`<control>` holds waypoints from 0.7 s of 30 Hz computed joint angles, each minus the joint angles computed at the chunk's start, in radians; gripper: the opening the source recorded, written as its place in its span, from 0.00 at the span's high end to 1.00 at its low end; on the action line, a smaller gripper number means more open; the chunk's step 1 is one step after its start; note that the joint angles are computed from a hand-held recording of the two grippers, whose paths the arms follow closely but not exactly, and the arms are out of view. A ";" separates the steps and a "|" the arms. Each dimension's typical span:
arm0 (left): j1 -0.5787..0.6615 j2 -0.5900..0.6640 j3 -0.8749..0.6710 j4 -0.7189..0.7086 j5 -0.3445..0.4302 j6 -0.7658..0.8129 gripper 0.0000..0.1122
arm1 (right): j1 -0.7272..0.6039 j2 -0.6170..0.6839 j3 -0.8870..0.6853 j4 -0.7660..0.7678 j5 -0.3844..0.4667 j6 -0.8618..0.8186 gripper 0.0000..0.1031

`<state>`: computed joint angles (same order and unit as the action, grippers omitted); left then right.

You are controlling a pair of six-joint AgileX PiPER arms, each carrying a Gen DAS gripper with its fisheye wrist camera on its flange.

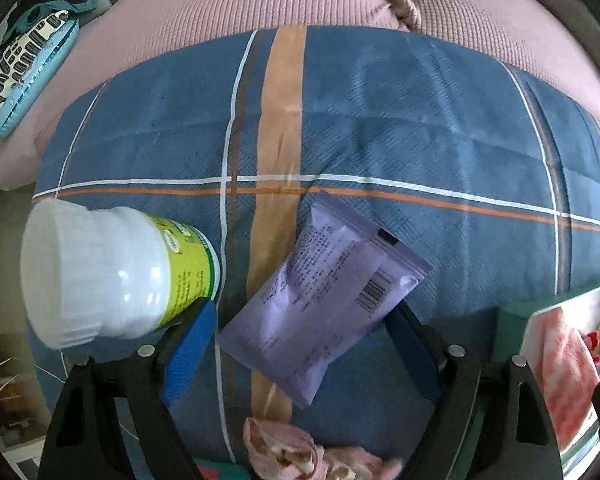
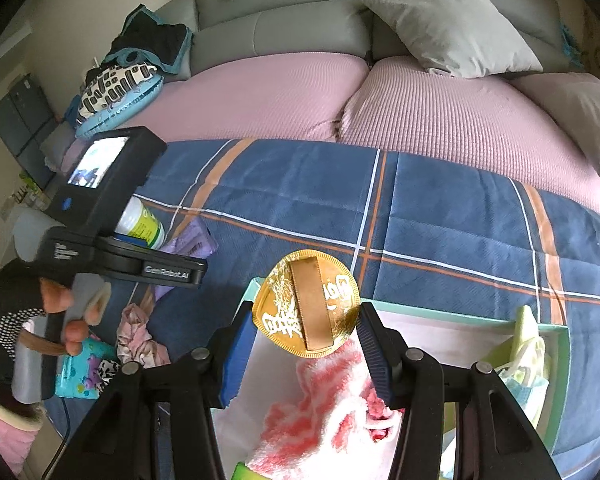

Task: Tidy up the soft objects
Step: 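Grasp the purple wipes pack with the left tool while the right tool holds the gold pack, then carry the purple pack and gold pack over the mint-green tray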

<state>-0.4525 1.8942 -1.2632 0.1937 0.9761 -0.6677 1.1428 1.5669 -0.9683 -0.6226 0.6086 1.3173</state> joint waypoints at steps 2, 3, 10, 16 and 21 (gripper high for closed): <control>0.008 0.014 0.003 -0.011 -0.017 0.002 0.23 | -0.001 0.000 0.006 -0.002 -0.007 0.006 0.48; 0.026 0.010 0.020 -0.028 -0.040 0.019 0.28 | -0.003 -0.001 0.008 -0.001 -0.011 0.005 0.48; 0.062 -0.070 0.180 -0.087 -0.154 0.079 0.49 | 0.003 -0.005 0.016 -0.006 -0.014 0.020 0.48; 0.051 -0.144 0.256 -0.129 -0.171 0.068 0.54 | 0.018 -0.021 0.028 -0.022 -0.005 0.058 0.48; 0.079 -0.214 0.361 -0.197 -0.249 0.094 0.56 | 0.041 -0.048 0.042 -0.037 0.017 0.105 0.48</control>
